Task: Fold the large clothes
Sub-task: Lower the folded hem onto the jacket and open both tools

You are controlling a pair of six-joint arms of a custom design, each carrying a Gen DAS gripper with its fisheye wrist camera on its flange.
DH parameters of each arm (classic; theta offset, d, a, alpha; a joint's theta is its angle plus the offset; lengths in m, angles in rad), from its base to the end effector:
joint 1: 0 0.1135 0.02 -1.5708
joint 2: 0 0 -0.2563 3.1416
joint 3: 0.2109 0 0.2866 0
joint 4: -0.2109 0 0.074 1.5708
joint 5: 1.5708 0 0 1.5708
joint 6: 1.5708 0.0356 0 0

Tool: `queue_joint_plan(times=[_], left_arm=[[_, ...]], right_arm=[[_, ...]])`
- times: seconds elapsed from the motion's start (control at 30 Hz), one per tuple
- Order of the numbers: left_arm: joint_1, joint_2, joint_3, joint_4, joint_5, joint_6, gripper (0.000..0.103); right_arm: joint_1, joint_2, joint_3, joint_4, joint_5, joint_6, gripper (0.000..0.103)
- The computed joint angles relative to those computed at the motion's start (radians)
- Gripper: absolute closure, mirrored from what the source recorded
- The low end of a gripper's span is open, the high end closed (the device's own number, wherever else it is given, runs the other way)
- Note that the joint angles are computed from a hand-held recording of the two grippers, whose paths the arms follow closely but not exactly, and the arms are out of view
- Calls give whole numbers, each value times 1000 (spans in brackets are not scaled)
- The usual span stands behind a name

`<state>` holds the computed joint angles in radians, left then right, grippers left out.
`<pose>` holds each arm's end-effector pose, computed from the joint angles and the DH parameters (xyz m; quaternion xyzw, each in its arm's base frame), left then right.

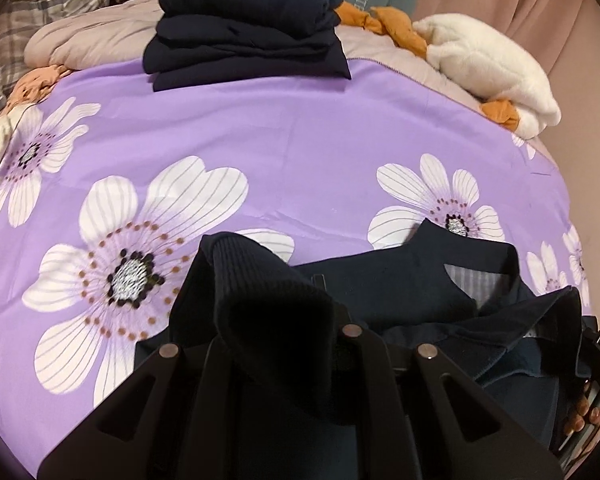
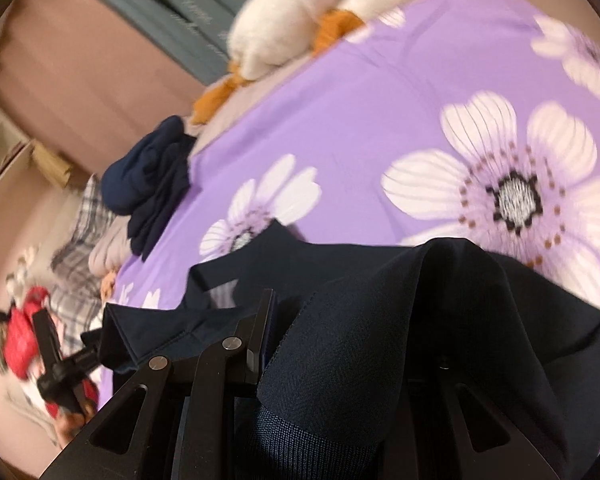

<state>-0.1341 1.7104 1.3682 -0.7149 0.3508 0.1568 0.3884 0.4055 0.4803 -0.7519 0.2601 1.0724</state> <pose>0.3874 -0.0646 0.2362 0.1819 0.9359 -0.1659 0.2520 0.1367 0.0460 0.2275 0.3527 0.8236 0.1987 0.3972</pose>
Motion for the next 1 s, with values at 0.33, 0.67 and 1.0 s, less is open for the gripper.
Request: queue_joint_plan(times=[0.33,0.67,1.0], left_arm=[[-49,146,114,-41,-70,-17,87],[-28,151,143,-13,30,-114,23],[39,200,265,-35,100,-200,23]], right_arm=[[-191,-52,-59,6,-212,27,78],[-365,-106,-91,42,-422,67,61],[-572,-320,-162,98,-532,228,32]])
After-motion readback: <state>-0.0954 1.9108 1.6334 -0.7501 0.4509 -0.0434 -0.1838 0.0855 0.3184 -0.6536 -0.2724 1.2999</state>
